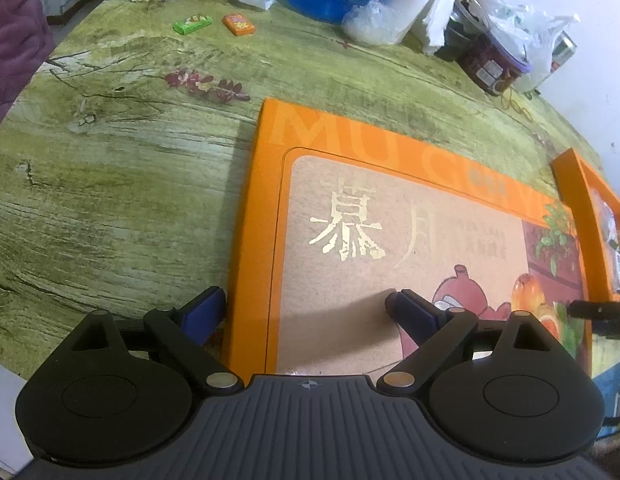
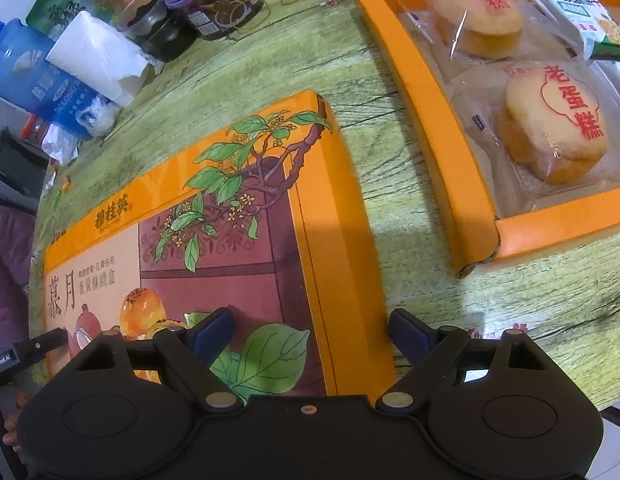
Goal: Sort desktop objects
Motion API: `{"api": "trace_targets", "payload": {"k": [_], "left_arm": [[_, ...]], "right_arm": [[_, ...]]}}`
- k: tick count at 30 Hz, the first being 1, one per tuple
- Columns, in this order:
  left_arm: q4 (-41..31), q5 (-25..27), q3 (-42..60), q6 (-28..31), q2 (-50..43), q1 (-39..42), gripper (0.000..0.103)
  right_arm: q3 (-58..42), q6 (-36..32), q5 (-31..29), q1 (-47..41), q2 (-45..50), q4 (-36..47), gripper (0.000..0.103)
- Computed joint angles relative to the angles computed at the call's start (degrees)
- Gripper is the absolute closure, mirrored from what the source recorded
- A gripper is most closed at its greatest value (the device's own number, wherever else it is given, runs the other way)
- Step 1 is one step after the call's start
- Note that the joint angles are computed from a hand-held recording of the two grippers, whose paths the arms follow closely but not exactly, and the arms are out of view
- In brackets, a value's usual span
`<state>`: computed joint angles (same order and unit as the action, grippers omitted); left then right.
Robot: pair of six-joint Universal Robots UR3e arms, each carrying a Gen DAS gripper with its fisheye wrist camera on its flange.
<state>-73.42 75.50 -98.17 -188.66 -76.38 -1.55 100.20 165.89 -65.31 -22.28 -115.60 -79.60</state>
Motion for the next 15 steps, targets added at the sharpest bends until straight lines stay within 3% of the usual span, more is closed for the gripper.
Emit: {"api": "trace_targets", "payload": {"k": [15], "left_arm": [[-1.2,0.4,0.9,1.3,0.1,0.5,0.011]], "right_arm": [[-0.6,2.2,0.0,0.3,2.4,-1.1,0.017]]}}
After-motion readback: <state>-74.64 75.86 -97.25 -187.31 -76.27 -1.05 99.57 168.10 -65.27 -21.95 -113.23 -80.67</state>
